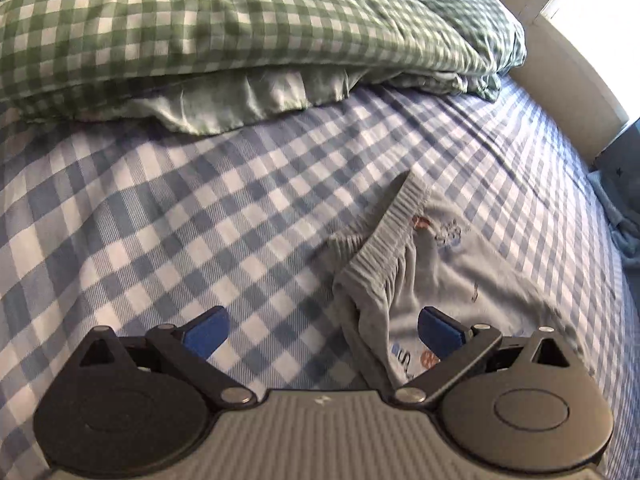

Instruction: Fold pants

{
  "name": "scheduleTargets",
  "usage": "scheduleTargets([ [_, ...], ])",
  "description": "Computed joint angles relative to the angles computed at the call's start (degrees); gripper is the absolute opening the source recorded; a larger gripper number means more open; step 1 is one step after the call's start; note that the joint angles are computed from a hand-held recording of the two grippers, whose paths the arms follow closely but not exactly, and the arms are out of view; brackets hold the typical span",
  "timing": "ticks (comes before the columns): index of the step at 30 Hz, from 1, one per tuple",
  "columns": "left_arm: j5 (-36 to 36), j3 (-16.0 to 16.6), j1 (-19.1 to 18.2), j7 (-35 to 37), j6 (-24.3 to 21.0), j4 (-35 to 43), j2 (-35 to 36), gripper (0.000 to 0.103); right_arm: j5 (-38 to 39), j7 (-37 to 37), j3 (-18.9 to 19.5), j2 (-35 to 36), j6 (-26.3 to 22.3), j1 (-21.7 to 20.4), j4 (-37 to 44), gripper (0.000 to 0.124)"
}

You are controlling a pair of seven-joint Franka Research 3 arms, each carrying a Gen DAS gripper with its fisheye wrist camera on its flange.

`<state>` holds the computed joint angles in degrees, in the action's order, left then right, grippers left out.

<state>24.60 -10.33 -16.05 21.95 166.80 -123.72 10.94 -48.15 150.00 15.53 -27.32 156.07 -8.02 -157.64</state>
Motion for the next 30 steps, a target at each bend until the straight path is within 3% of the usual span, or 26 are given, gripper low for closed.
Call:
scheduleTargets([
  [3,-6.06,-3.71,4.85,9.18,7.67,1.06,4.26,0.103,-0.15,1.09,0.52,6.19,2.27,0.81,3.42,0.102],
  [5,-10.76,-7.79,8.57,15.65,8.98,2.30,6.81,0.103,-4.62,5.58,2.15,9.00,2.37,0.50,5.65,0.102],
  [8,-10.31,-6.81,7.63,20.66,10.94,2.97,7.78,0.103,-14.48,12.88,4.39,12.05,-1.41,-0.57,8.90,0.102],
  [10,-10.39,-6.30,7.03,22.73,11.09,3.23,8.03,0.102,-15.28,11.51,2.53,15.29,-1.90,0.02,10.66,0.102],
  [15,-7.75,1.63,-0.34,18.24,9.27,4.58,8.01,0.091,-17.05,7.42,-3.09,22.84,0.59,1.26,16.68,0.102],
  [18,-7.90,0.50,0.68,18.59,8.35,5.30,8.37,0.091,-17.13,5.53,-6.05,21.80,4.01,2.75,18.16,0.101],
  [20,-7.50,0.80,0.45,18.19,8.52,5.46,8.61,0.091,-23.64,10.52,-7.20,21.63,4.34,3.27,19.61,0.102],
  [24,-4.17,3.26,-2.13,16.68,6.21,6.96,8.88,0.085,-27.21,12.00,-9.84,28.41,-0.33,5.30,25.78,0.102],
  [27,-3.68,1.95,-1.04,17.44,5.59,6.55,8.31,0.080,-23.16,4.12,-12.20,35.05,-3.73,6.87,29.99,0.102],
  [30,-5.41,-0.06,1.22,18.52,8.18,4.27,7.36,0.075,-25.50,11.61,-14.85,33.82,-6.05,9.31,30.43,0.097],
])
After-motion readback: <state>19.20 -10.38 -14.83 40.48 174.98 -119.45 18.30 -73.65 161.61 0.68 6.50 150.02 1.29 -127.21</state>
